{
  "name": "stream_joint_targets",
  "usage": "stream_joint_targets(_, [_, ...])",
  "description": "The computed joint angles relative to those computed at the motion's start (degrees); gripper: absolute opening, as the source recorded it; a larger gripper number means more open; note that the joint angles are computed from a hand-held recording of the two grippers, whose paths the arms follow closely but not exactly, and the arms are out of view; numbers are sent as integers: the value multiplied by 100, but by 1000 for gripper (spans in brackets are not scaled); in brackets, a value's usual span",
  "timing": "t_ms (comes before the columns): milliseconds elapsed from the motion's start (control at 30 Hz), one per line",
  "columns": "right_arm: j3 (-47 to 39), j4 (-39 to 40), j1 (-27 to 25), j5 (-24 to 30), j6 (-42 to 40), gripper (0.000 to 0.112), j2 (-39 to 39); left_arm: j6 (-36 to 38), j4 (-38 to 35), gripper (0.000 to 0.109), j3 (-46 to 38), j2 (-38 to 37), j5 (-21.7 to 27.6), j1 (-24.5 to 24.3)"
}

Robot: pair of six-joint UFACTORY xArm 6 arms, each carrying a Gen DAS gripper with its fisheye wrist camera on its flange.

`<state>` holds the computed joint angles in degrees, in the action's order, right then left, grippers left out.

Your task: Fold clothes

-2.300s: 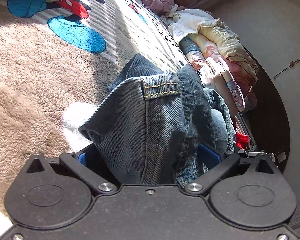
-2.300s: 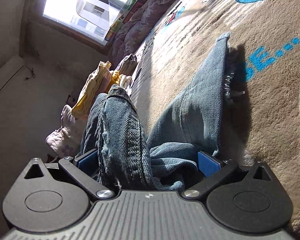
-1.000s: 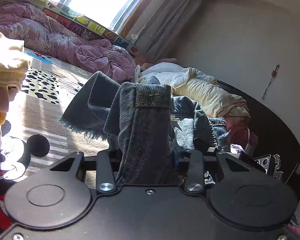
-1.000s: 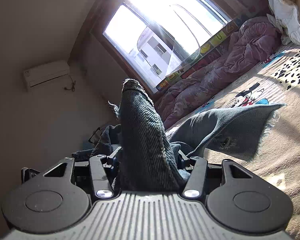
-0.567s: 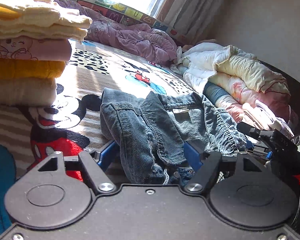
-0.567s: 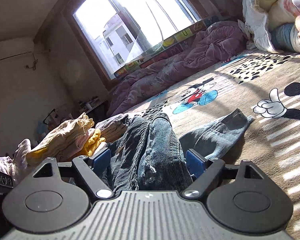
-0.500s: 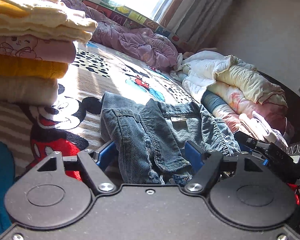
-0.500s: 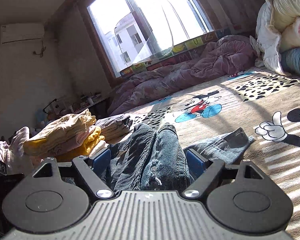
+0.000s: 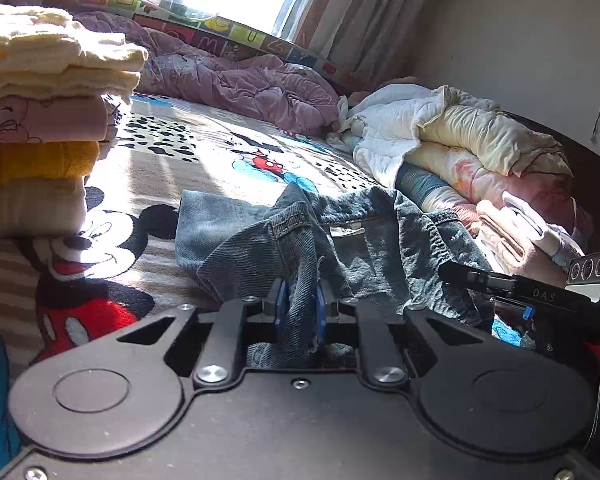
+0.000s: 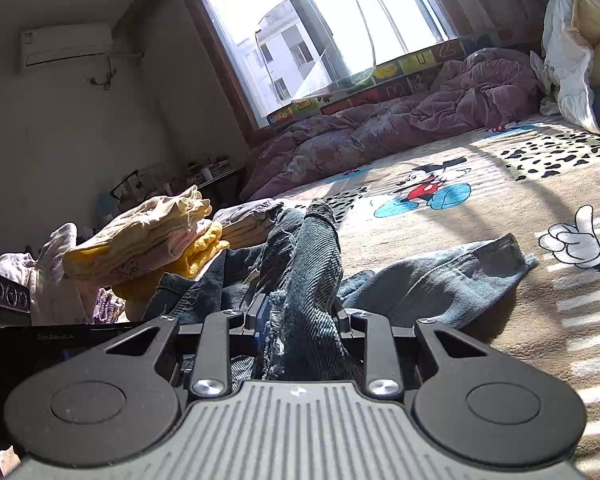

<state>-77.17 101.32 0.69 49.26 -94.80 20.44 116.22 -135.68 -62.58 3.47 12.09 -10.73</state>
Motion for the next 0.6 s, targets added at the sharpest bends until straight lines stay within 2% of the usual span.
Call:
stream_joint_targets(167, [961,229,-129,363,-46,23,-734,902,-930,5,882,-961,41,-123])
stream_joint_targets(267, [1698,344,-247,560,-132,23,-1312,1161,-1401,5,1548,-1584,188,-219])
stream_joint_targets(367, [2429,297,-408,649,-113,23,-1927,1703,-1931,5,1917,-2028,-165,-444])
stream_joint_targets(467, [2983,171,-520,592,-86,24,-2429,1799,-2093,5,2311,-2432,-342,-636])
stream_joint_targets(567, [3490,-111,-619,428,-42,32,-2908,2259,-2488,5,2531,-2688,-711,-807])
stream_joint_targets(600, [3637,-230,-671,386,0,34,-3057,2208,-2511,5,2656,-2810,-847,-867])
